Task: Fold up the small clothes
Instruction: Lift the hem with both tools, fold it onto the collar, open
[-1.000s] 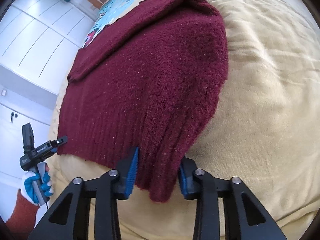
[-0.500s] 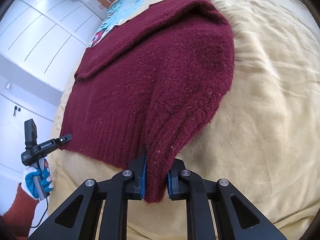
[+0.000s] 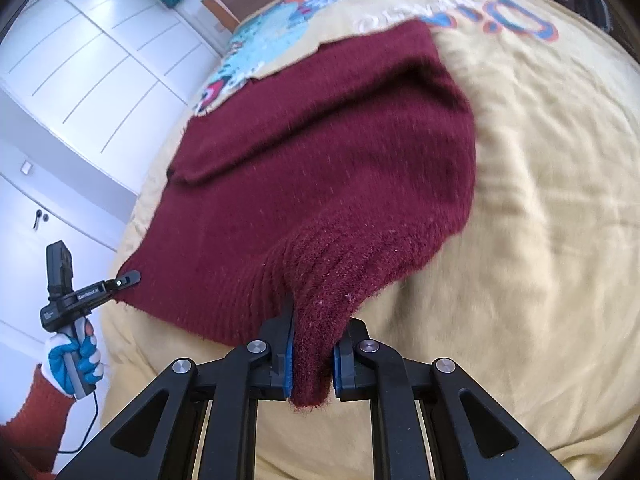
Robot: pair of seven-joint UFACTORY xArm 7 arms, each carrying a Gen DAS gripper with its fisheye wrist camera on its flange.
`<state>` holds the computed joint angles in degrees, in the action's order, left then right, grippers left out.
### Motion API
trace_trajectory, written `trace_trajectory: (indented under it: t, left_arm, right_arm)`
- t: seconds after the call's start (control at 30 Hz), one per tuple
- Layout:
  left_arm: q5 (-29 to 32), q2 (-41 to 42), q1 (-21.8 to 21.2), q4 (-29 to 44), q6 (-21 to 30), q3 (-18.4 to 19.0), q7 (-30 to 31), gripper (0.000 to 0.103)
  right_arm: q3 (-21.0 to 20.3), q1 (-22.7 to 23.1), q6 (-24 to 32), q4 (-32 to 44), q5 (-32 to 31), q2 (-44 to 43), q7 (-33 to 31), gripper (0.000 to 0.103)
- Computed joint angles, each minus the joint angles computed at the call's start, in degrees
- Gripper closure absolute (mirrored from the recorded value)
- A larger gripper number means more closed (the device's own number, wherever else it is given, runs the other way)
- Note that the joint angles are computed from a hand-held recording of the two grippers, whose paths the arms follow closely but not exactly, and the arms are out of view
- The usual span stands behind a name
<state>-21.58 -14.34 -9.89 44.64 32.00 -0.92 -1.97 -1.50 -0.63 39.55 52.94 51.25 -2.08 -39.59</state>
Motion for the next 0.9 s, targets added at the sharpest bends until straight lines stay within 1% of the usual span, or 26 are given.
trace_trajectory:
  t: [0.27,0.43,0.57,0.67,0.7,0.83,0.9]
  left_arm:
    - [0.96,0.36,-0.10,4.90,-1.25,0.06,0.88,0.093]
    - [0.84,3.48,0.08,11.17,-2.03,0.25,2.43,0.093]
    - [-0.34,7.11,0.82,16.94,-2.31,0.46,4.27,0.093]
    - [0.59,11.35,1.89,22.83,-2.29,-0.20,4.09,0.093]
    - [1.59,13.56,2.27,25.75,-2.14,-0.51,3.47,0.093]
    - [3.96,19.68,3.73,33.16,-1.47,-1.39,1.70,0.093]
    - [5.09,23.99,4.32,38.02,-0.29,-1.82,0.33,0.093]
  right_arm:
    - [0.39,-0.10,-1.43,6.20,1.37,1.99,-0.96,0.090]
    - [1.09,-1.15,-2.20,13.42,1.94,5.66,-1.12,0.090]
    - [2.31,-2.46,-2.96,20.88,1.29,10.31,-0.19,0.090]
    - [3.47,-3.74,-3.33,27.28,-0.30,14.77,1.51,0.090]
    - [3.89,-4.04,-3.63,30.23,-1.34,17.02,2.63,0.090]
    - [5.76,-5.78,-3.25,39.08,-5.10,23.83,7.04,0.090]
    - [6.17,-5.94,-2.76,44.47,-8.32,28.25,10.33,0.090]
